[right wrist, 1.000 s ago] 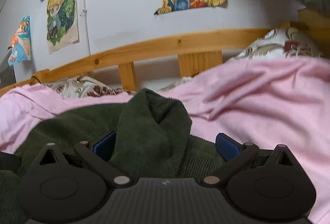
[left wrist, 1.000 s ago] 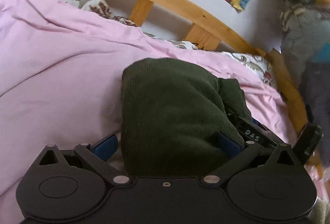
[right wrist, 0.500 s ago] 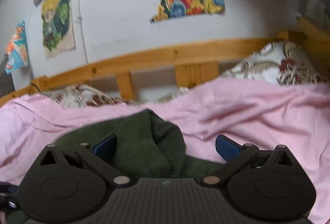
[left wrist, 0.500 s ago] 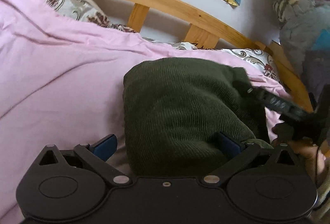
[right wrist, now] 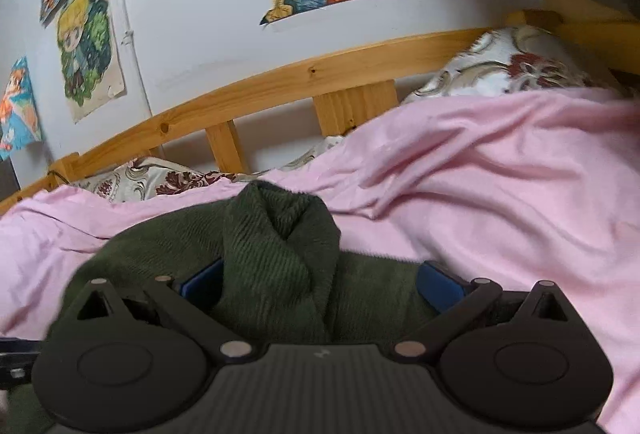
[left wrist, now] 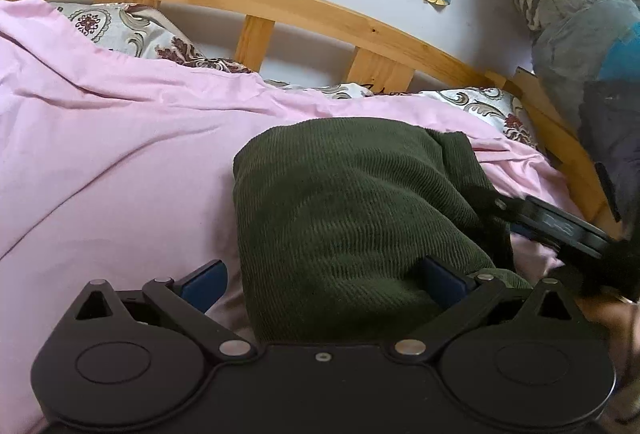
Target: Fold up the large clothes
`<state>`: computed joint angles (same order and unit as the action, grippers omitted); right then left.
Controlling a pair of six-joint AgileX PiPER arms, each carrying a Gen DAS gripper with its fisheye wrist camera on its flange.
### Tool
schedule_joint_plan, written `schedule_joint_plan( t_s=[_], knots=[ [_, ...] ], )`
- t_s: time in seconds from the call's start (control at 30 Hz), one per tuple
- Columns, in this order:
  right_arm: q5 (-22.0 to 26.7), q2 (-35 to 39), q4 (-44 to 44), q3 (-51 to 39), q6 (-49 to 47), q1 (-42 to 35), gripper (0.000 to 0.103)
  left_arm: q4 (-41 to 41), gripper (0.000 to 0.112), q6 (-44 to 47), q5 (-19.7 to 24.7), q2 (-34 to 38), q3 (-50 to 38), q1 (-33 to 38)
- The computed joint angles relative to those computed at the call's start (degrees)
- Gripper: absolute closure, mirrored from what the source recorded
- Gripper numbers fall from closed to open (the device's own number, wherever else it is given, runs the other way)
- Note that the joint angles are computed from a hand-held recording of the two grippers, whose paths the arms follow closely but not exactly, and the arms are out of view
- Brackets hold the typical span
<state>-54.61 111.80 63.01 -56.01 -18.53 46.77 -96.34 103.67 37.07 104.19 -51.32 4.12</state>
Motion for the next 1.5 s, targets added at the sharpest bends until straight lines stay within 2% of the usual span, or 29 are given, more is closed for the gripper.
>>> schedule_joint_plan(
  t_s=[0.1,0.17,0.27,0.4,0.5,0.63,0.73,0.87,0.97,1.1,1.2,1.33,1.5],
  knots=[
    [0.01,-2.90,3.74,4.42,3.06,3.67,0.000,9.62,0.010,-8.39,6.19,2.96,-5.69,3.61],
    [3.05,-4.01,7.04,6.34,3.52,4.94,0.000,16.02,0.010,-16.25,10.54,5.66,-10.67,5.57],
    [3.24,-4.53,4.19,10.40,11.48,6.31,0.000,24.11,0.010,-25.21,16.74,10.14,-18.20,6.99],
    [3.99,-5.98,0.37,12.56,17.23,6.02,0.000,28.90,0.010,-30.99,19.83,12.96,-23.60,6.17],
    [5.23,-7.49,-8.96,15.27,28.63,3.44,0.000,31.45,0.010,-32.50,20.51,13.40,-25.89,5.69],
    [5.79,-8.88,-9.56,16.10,31.15,3.08,0.000,31.64,0.010,-31.41,19.40,11.76,-24.98,5.99],
    [6.14,-8.85,-6.73,15.31,28.13,4.01,0.000,30.64,0.010,-29.27,18.19,9.45,-22.39,6.60],
    [5.79,-8.25,-3.78,14.89,26.46,5.62,0.000,29.82,0.010,-27.04,21.01,8.29,-20.82,8.30],
    [6.24,-7.95,-0.20,13.70,21.98,6.24,0.000,29.91,0.010,-26.52,21.18,6.74,-19.16,8.86],
    [0.27,-8.99,5.76,14.25,19.78,10.87,0.000,26.79,0.010,-19.60,19.21,1.49,-12.33,10.17],
    [-3.80,-9.43,11.94,13.65,14.20,15.00,0.000,24.13,0.010,-11.29,14.52,-3.44,-6.41,9.07],
    [-5.76,-8.42,19.99,9.93,5.97,18.37,0.000,25.92,0.010,-12.97,9.67,-7.17,-4.53,6.50],
    [-11.94,-6.53,28.79,5.45,-2.56,23.52,0.000,26.12,0.010,-11.40,8.81,-11.85,-0.55,6.97]
  ],
)
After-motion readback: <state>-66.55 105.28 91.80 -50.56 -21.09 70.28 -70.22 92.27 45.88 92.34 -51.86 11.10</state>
